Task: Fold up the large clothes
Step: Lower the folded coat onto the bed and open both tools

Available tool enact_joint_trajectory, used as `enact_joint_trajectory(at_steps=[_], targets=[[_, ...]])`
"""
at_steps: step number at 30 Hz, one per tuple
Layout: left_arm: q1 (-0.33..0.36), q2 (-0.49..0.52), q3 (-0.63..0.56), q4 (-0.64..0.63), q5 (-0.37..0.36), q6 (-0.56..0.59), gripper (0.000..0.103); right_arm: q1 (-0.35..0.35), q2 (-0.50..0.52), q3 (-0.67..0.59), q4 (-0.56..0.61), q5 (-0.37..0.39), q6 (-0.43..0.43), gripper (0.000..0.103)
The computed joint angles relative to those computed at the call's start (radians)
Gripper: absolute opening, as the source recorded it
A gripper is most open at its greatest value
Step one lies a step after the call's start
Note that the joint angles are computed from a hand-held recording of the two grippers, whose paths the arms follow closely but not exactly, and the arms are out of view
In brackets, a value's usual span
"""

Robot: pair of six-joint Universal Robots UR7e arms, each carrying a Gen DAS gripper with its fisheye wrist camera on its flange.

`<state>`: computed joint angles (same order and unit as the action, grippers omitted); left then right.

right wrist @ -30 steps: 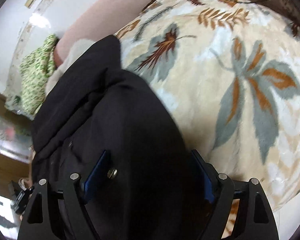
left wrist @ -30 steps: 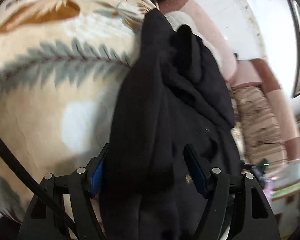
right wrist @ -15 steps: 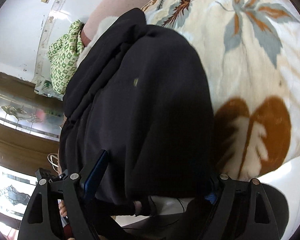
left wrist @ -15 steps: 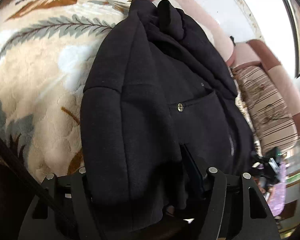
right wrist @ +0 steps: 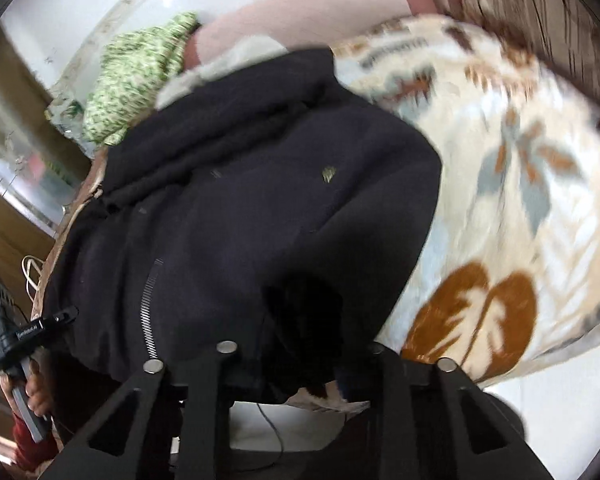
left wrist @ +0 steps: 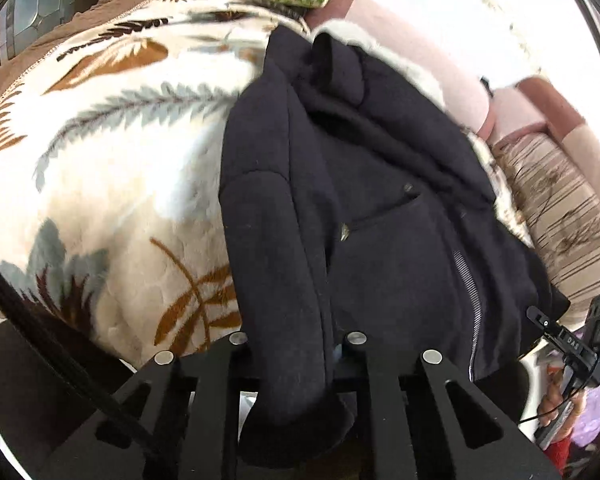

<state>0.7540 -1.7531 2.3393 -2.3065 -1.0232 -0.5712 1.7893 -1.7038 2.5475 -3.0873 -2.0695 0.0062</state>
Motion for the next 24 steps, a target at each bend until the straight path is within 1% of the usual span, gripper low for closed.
enact_joint_trajectory(at_steps=[3, 6, 8, 10, 12, 14, 17, 20, 22, 24], targets=[[-0.013, -0.002, -0.03, -0.02, 0.006, 0.002, 0.014, 0.043, -0.029, -0.04, 0.007, 0.015, -0.018, 0.021], [-0.04, 0.033, -0.078, -0.056, 0.034, 0.034, 0.014, 0.077, 0.01, -0.119, 0.009, 0.031, -0.027, 0.02], [-0.047, 0.084, -0.131, -0.105, 0.042, 0.086, 0.014, 0.091, 0.048, -0.174, 0.005, 0.041, -0.04, 0.019], [-0.047, 0.147, -0.19, -0.144, 0.057, 0.118, 0.014, 0.105, 0.102, -0.239, -0.015, 0.026, -0.061, 0.017], [-0.033, 0.22, -0.262, -0.174, 0.07, 0.151, 0.014, 0.094, 0.152, -0.315, -0.015, 0.042, -0.077, 0.017], [-0.004, 0.312, -0.356, -0.186, 0.078, 0.18, 0.014, 0.086, 0.19, -0.376, -0.011, 0.046, -0.077, 0.017], [0.051, 0.46, -0.53, -0.15, 0.089, 0.18, 0.014, 0.056, 0.264, -0.487, -0.002, 0.047, -0.067, 0.016], [0.095, 0.571, -0.664, -0.109, 0.111, 0.167, 0.014, 0.032, 0.346, -0.589, 0.011, 0.014, -0.057, 0.016], [0.135, 0.658, -0.774, -0.063, 0.107, 0.147, 0.014, 0.008, 0.402, -0.657, 0.024, -0.008, -0.056, 0.016], [0.169, 0.74, -0.872, -0.025, 0.104, 0.133, 0.014, -0.025, 0.46, -0.729, 0.05, -0.013, -0.049, 0.016]])
